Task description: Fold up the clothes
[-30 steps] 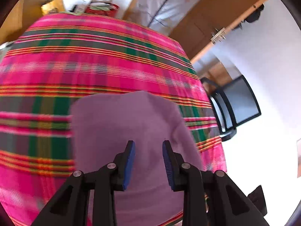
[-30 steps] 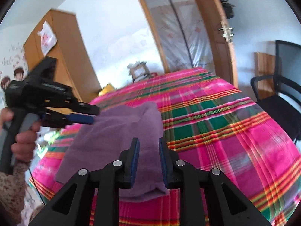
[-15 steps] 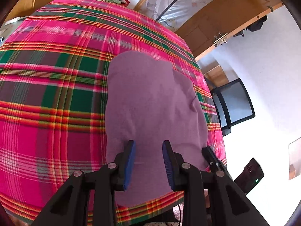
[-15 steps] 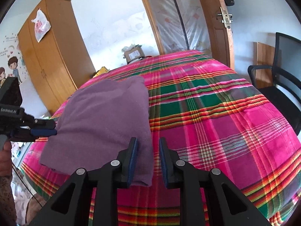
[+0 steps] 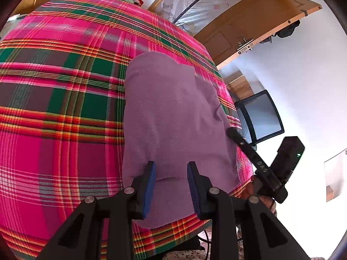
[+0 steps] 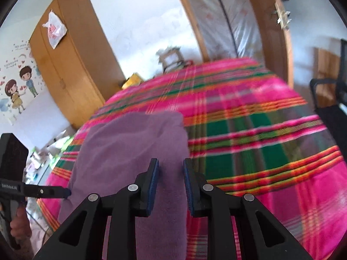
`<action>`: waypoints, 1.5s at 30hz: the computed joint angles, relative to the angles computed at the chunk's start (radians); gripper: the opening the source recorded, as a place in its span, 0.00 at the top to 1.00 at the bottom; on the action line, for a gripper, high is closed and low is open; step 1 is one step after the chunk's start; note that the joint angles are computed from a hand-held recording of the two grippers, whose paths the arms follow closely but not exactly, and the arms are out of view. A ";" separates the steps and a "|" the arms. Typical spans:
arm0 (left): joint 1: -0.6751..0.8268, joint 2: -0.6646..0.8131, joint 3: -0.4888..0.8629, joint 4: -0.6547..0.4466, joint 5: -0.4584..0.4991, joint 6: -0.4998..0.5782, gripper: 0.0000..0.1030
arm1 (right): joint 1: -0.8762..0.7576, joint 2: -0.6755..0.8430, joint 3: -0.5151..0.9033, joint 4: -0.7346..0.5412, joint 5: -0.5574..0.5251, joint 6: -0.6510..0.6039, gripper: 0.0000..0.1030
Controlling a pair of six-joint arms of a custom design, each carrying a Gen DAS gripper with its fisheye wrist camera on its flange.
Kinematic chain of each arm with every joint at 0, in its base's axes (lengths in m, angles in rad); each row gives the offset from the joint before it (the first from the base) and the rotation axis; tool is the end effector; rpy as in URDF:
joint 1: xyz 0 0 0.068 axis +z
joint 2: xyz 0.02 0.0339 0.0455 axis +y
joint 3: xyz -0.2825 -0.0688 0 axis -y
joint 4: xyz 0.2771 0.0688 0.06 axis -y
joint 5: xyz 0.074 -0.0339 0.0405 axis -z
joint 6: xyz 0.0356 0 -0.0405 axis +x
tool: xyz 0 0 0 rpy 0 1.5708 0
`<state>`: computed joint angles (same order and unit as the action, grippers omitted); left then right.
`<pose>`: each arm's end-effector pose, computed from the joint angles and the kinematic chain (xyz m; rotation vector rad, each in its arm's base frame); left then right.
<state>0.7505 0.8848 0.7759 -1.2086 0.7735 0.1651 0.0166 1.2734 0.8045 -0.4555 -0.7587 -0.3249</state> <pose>0.1252 0.0827 0.2653 -0.5914 2.4072 -0.7650 0.2712 0.0290 0.2322 -0.6894 2.2014 0.7832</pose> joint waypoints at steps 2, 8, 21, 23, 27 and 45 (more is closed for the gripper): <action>-0.011 0.015 0.013 -0.004 -0.009 -0.002 0.71 | -0.009 -0.018 -0.017 0.003 -0.013 -0.018 0.90; -0.101 0.020 0.084 0.041 -0.086 -0.073 0.71 | -0.076 -0.046 -0.048 -0.021 -0.074 -0.025 0.91; -0.601 0.309 0.392 0.310 -0.407 -0.146 0.71 | -0.180 -0.095 -0.069 -0.153 -0.126 -0.092 0.79; -0.638 0.376 0.437 0.330 -0.434 -0.099 0.71 | -0.206 -0.102 -0.074 -0.189 -0.134 -0.132 0.78; -0.627 0.524 0.534 0.273 -0.336 -0.084 0.69 | -0.236 -0.111 -0.078 -0.249 -0.130 -0.191 0.78; -0.714 0.738 0.701 0.202 -0.414 -0.016 0.62 | -0.270 -0.069 -0.054 -0.351 -0.132 -0.264 0.78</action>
